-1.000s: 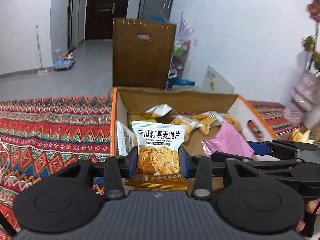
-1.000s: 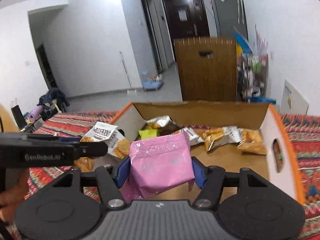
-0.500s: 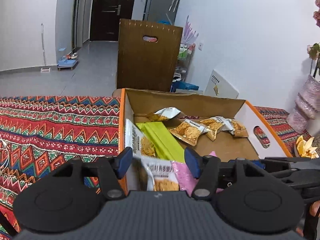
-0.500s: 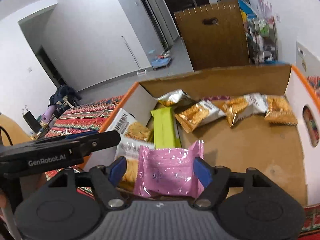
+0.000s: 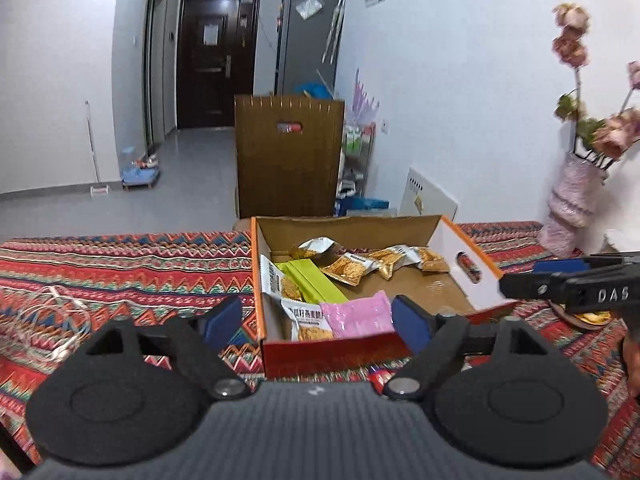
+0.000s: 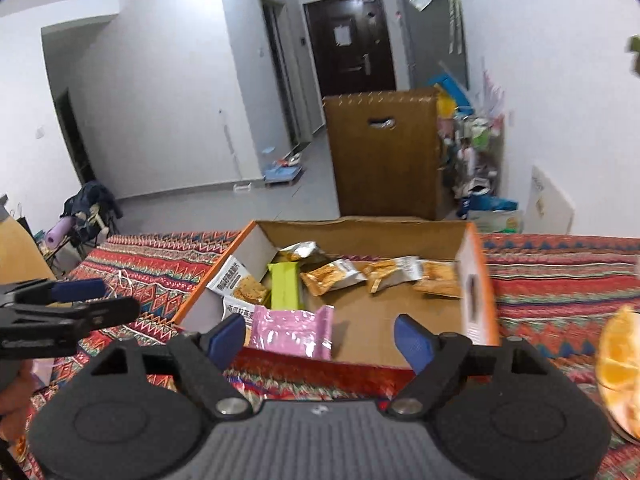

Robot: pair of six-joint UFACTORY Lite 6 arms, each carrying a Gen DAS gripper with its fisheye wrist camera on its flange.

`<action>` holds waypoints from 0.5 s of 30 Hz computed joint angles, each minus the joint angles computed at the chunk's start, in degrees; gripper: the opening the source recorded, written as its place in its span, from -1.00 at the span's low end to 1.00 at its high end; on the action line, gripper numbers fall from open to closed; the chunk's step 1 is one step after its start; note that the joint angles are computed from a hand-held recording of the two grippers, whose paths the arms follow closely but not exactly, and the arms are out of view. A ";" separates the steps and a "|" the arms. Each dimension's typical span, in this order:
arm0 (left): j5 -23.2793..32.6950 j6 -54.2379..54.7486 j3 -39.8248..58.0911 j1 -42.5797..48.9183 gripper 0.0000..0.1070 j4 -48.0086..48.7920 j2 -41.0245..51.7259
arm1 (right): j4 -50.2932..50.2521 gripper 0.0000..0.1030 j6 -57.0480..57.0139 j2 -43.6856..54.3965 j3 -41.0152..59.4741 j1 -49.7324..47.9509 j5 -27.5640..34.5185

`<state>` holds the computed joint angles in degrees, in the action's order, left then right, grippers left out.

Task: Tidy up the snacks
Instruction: 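Move both tools back toward the snack pile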

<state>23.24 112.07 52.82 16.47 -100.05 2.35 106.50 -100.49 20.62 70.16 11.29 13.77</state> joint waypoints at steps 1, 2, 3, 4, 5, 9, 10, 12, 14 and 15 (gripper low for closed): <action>1.04 -1.27 -2.92 1.21 0.63 1.83 -3.94 | 1.91 0.59 -2.09 -3.84 -3.77 -0.53 -0.02; 2.16 -3.00 -5.68 2.51 0.65 4.09 -7.90 | 2.96 0.60 -3.43 -8.22 -7.87 -1.12 -0.17; 3.29 -5.30 -8.16 3.85 0.67 6.81 -11.74 | 3.73 0.62 -4.43 -12.04 -11.46 -1.67 -0.17; 4.45 -7.41 -9.98 5.01 0.68 9.14 -14.74 | 4.48 0.63 -5.23 -15.66 -14.79 -2.16 -0.04; 6.06 -9.83 -12.24 6.51 0.70 11.71 -18.37 | 4.73 0.65 -5.55 -19.10 -18.01 -2.79 0.42; 11.42 -17.17 -21.14 11.76 0.75 19.45 -33.01 | 0.89 0.67 -0.83 -33.49 -29.97 -4.97 2.28; 12.69 -18.36 -23.05 13.02 0.76 20.88 -36.23 | -0.60 0.67 0.82 -36.64 -32.38 -5.19 2.26; 15.85 -21.46 -27.73 16.00 0.79 24.62 -44.04 | -2.63 0.67 3.01 -42.57 -37.15 -5.47 2.11; 21.17 -24.49 -32.72 20.67 0.81 29.00 -52.81 | -7.68 0.68 7.96 -50.34 -43.02 -5.59 1.44; 24.55 -25.60 -34.94 23.74 0.81 31.00 -57.24 | -12.30 0.68 12.57 -54.75 -45.97 -5.85 1.33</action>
